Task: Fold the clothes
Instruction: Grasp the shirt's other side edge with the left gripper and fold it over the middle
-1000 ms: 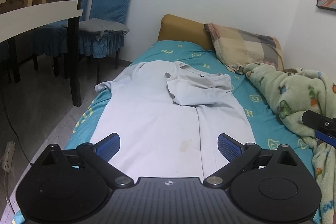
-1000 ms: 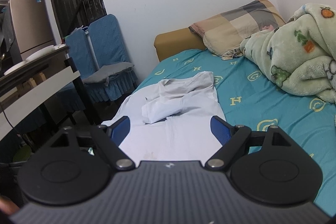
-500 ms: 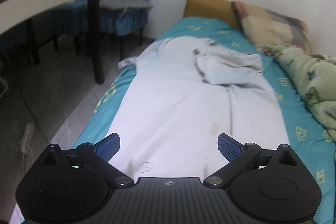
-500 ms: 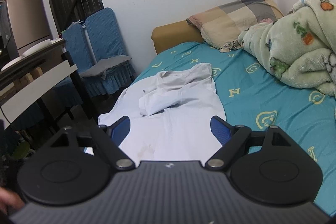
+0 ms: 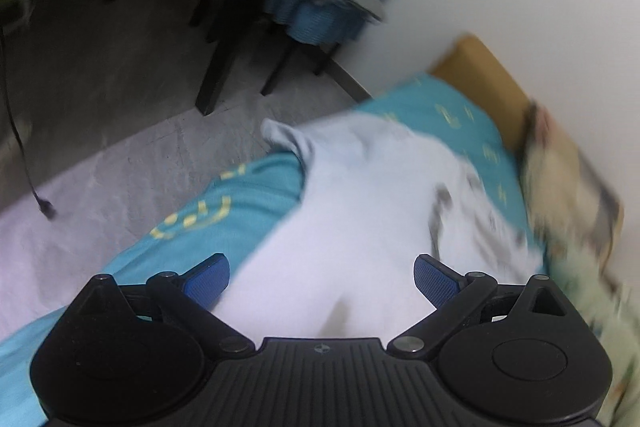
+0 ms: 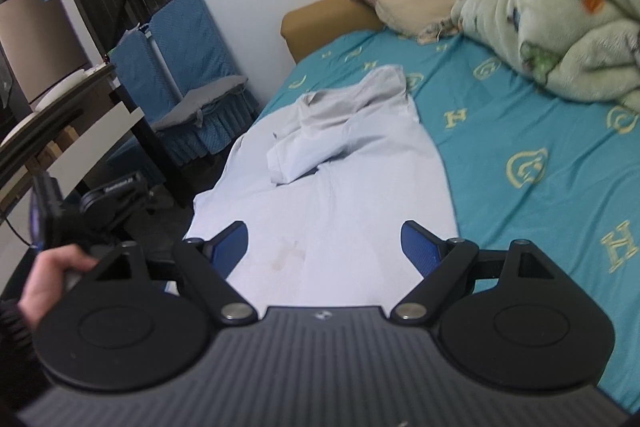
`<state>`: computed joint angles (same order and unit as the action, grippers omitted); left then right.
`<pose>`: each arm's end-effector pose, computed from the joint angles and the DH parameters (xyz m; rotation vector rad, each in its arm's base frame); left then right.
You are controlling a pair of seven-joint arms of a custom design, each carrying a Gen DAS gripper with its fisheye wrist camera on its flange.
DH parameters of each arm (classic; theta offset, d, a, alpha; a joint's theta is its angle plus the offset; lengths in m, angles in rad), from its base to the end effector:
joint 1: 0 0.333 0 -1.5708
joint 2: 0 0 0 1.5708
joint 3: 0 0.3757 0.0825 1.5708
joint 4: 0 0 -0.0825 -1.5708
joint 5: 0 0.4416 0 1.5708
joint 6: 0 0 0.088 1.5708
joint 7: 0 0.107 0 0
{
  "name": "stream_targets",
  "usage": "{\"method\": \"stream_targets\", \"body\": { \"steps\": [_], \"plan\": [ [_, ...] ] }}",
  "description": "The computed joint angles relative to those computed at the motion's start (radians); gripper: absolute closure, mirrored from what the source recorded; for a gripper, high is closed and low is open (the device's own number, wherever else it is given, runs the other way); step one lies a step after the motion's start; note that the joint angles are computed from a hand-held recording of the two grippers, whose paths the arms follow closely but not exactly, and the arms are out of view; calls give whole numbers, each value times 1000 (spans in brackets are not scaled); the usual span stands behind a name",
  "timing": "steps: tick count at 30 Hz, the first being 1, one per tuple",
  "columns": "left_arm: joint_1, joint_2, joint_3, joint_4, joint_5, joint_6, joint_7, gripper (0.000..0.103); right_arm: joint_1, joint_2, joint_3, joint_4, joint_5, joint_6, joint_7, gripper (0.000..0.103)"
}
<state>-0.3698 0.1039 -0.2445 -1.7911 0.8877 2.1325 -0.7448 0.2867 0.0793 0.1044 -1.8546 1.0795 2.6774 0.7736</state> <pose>0.5799 -0.3593 0.5688 -2.5155 0.3377 -0.8911 0.6449 0.2340 0.5869 -1.7407 1.1921 -0.1158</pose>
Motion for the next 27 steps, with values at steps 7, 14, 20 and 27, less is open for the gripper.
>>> {"method": "stream_targets", "body": {
  "steps": [7, 14, 20, 27],
  "plan": [
    [74, 31, 63, -62, 171, 143, -216, 5, 5, 105, 6, 93, -101, -35, 138, 18],
    [131, 134, 122, -17, 231, 274, -292, 16, 0, 224, 9, 213, -209, -88, 316, 18],
    [163, 228, 150, 65, 104, 294, -142, 34, -23, 293, 16, 286, -248, -182, 460, 18],
    [117, 338, 163, 280, 18, 51, 272, 97, -34, 296, 34, 298, -249, -228, 456, 18]
  ]
}}
